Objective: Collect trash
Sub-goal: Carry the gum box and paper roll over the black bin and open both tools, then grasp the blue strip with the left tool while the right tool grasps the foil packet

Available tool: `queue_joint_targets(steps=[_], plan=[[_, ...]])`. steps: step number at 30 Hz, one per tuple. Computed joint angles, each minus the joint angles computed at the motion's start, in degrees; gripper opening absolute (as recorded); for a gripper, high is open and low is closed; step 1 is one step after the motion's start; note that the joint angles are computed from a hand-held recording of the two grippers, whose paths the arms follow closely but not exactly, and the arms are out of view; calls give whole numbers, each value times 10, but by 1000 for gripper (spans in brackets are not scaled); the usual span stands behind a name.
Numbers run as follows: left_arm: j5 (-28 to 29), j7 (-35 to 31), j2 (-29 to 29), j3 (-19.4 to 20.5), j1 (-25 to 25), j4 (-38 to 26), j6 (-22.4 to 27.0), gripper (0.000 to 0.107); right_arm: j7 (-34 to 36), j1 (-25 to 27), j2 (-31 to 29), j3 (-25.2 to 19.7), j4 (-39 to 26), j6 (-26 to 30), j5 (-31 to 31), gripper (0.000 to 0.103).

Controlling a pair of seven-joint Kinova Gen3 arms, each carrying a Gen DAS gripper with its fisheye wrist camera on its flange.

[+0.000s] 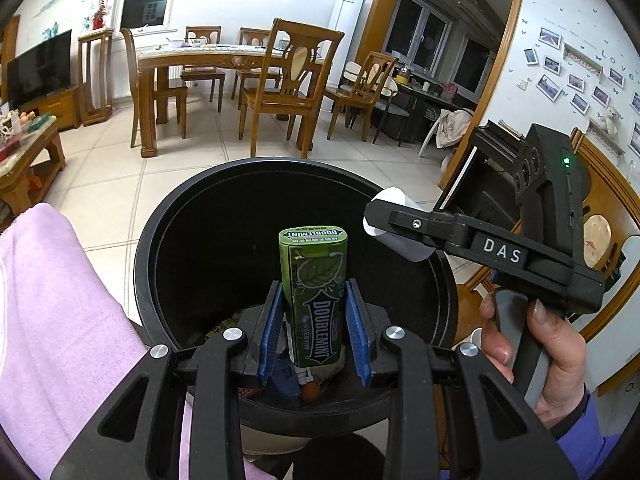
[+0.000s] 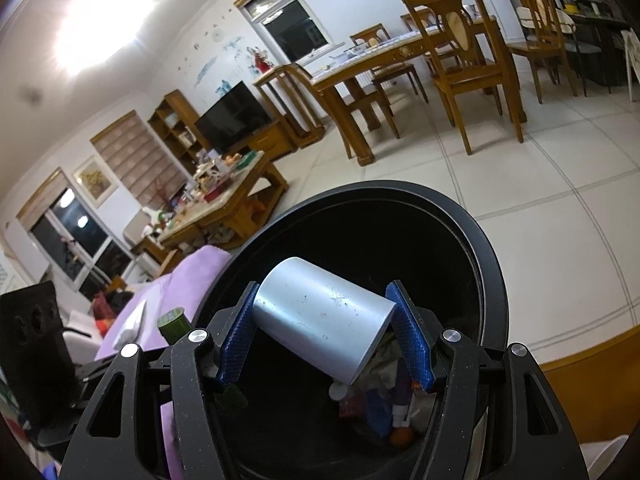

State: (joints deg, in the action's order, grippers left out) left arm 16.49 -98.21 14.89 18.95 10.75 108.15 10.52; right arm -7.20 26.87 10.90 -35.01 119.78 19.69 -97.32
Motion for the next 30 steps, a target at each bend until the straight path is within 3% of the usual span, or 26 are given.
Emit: queue_joint_targets(steps=[3, 6, 8, 11, 13, 17, 20, 23, 25, 27, 30], plan=[[4, -3, 2, 3, -6, -4, 11, 32, -34, -23, 0, 16, -4, -5, 29, 64], [10, -3, -2, 2, -8, -4, 15, 33, -45, 2, 2, -20, -6, -21, 40, 73], [17, -7, -7, 4, -13, -3, 19, 34, -31, 3, -2, -25, -1, -24, 24, 74], [34, -22, -22, 11, -27, 10, 19, 35, -33, -52, -12, 37, 1, -11, 19, 74], [42, -25, -36, 4, -24, 22, 16, 50, -29, -90, -23, 75, 6, -5, 8, 74], [128, -105, -79, 22, -66, 57, 16, 51, -36, -129, -34, 106, 7, -4, 11, 74], [198, -167, -123, 26, -106, 91, 23, 51, -67, -200, -46, 154, 2, -10, 34, 74], [259, -220, -173, -19, -114, 128, 38, 51, -135, -280, -53, 192, -13, -25, 98, 74], [298, -255, -211, -72, -110, 159, 51, 54, -181, -333, -53, 212, -26, -42, 143, 79], [302, -258, -247, -113, -114, 187, 54, 61, -228, -386, -49, 226, -41, -61, 189, 79], [272, -241, -301, -183, -140, 224, 68, 61, -297, -466, -35, 248, -65, -81, 259, 79]])
